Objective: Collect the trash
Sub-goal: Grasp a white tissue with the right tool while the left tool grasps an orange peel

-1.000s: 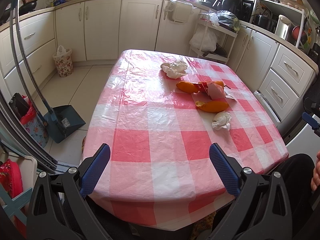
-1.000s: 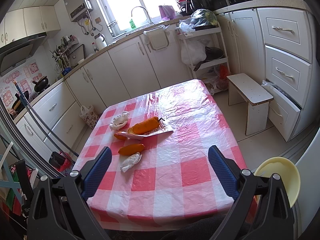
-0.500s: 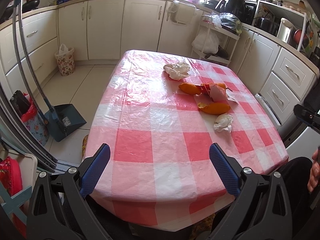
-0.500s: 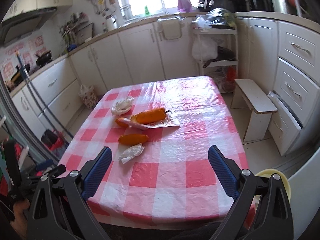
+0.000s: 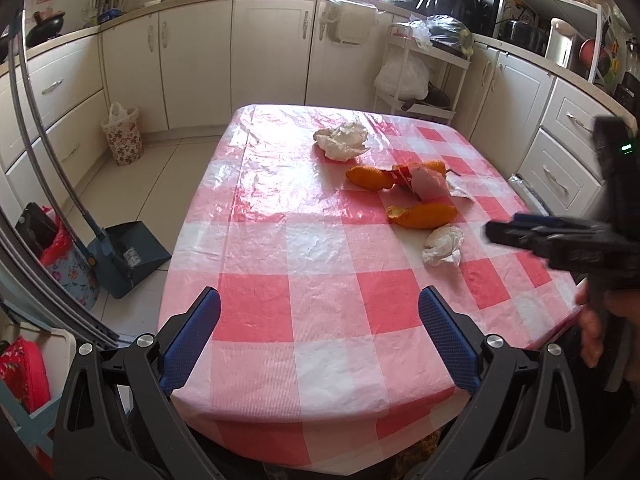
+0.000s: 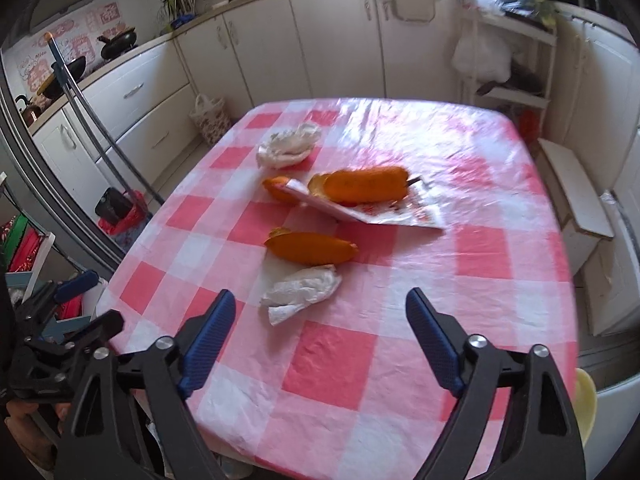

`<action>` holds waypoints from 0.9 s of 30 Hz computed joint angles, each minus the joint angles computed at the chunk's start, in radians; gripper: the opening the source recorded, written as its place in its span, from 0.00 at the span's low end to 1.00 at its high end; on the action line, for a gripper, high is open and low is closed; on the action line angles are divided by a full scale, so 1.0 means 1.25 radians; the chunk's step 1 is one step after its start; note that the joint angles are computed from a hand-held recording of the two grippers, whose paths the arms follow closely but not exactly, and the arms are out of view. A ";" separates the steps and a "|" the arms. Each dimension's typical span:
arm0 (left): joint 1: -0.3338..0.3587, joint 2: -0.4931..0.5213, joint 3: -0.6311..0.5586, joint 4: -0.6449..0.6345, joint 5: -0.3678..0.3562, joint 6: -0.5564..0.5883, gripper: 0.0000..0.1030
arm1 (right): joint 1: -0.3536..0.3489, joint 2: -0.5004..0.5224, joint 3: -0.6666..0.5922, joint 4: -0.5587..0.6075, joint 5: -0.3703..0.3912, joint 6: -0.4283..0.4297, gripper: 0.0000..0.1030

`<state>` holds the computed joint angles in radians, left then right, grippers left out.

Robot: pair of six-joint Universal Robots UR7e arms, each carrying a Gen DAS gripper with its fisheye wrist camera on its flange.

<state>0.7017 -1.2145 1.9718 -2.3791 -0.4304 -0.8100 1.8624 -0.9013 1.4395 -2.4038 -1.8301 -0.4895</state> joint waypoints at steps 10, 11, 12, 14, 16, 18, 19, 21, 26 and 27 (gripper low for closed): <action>0.050 0.066 -0.099 -0.106 -0.034 0.305 0.93 | -0.005 0.039 -0.038 0.064 -0.009 -0.040 0.34; 0.059 0.082 -0.118 -0.122 -0.047 0.345 0.93 | -0.006 0.035 -0.036 0.063 -0.006 -0.048 0.33; 0.068 0.100 -0.139 -0.127 -0.056 0.377 0.93 | -0.008 0.028 -0.032 0.061 -0.008 -0.052 0.29; 0.084 0.134 -0.180 -0.122 -0.075 0.431 0.93 | -0.016 0.011 -0.026 0.053 -0.008 -0.047 0.27; 0.102 0.175 -0.226 -0.107 -0.098 0.474 0.93 | -0.025 0.002 -0.026 0.042 -0.010 -0.036 0.26; 0.117 0.216 -0.270 -0.097 -0.118 0.506 0.93 | -0.038 -0.011 -0.025 0.041 -0.011 -0.017 0.26; 0.121 0.235 -0.288 -0.098 -0.126 0.521 0.92 | -0.044 -0.015 -0.027 0.043 -0.011 -0.010 0.26; 0.128 0.270 -0.321 -0.110 -0.142 0.556 0.90 | -0.052 -0.018 -0.030 0.042 -0.017 0.000 0.26; 0.144 0.329 -0.389 -0.118 -0.173 0.603 0.68 | -0.065 -0.019 -0.041 0.053 -0.015 0.032 0.27; 0.149 0.337 -0.402 -0.102 -0.183 0.597 0.56 | -0.067 -0.020 -0.042 0.055 -0.015 0.034 0.27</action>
<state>0.8875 -0.7930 1.4688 -2.5069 -0.6586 -0.0639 1.7783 -0.9269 1.3874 -2.3345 -1.8482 -0.4469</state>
